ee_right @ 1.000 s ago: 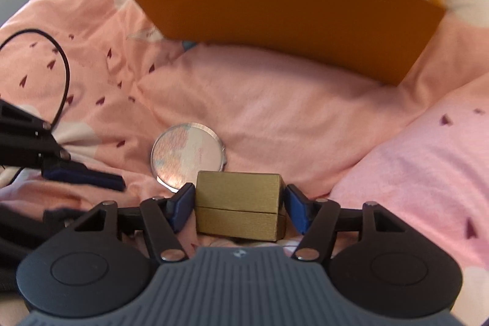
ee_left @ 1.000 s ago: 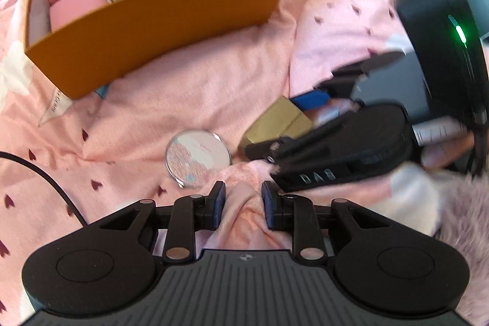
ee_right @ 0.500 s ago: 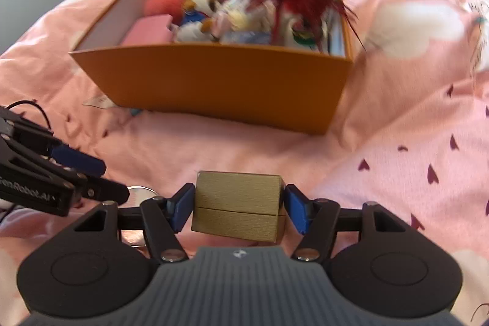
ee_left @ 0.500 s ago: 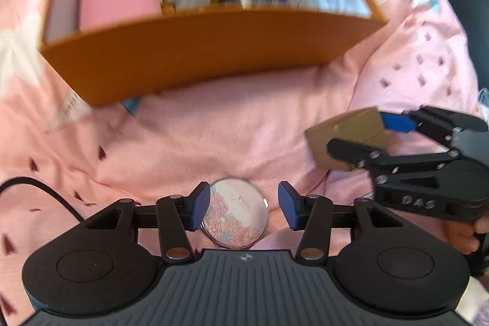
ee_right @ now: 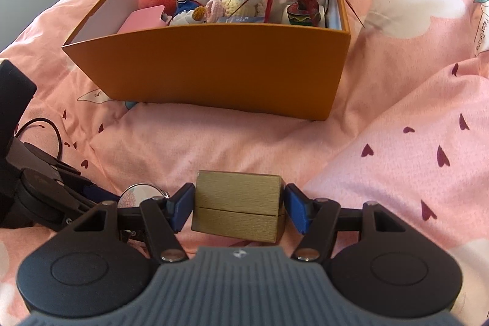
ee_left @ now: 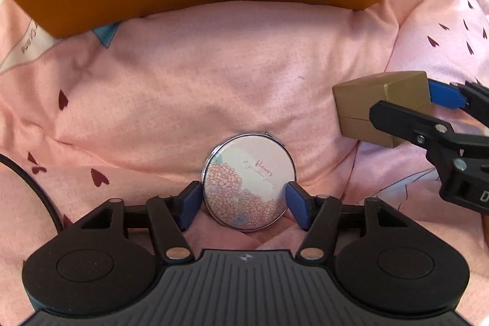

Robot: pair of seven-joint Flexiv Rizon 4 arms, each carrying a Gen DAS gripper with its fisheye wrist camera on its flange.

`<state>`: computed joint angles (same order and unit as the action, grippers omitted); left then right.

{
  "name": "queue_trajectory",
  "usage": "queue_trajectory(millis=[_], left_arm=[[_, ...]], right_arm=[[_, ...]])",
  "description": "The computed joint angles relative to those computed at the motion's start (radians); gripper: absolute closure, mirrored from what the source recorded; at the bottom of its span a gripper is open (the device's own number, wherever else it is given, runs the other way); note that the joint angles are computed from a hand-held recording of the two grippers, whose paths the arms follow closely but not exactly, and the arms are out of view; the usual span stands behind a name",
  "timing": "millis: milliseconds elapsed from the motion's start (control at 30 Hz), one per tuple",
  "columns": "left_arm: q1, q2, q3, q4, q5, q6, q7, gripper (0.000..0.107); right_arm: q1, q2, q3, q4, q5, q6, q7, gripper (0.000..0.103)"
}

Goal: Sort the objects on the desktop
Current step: 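Grasp the gold box with the right tool while the left tool grasps the round compact mirror, then lift the compact mirror and gold box with both tools toward the orange box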

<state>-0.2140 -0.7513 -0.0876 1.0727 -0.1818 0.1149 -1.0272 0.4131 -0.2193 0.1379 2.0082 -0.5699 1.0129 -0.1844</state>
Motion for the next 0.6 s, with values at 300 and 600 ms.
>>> queue_trajectory(millis=[300,600], left_arm=[[0.047,0.086,-0.027,0.136,-0.095,0.112,0.03,0.087],[0.035,0.116,-0.048,0.184,-0.149,0.139,0.092,0.091]], right_arm=[[-0.003,0.001,0.001,0.003,0.011,0.008,-0.002,0.037],[-0.004,0.001,0.002,0.002,0.018,0.008,-0.006,0.037]])
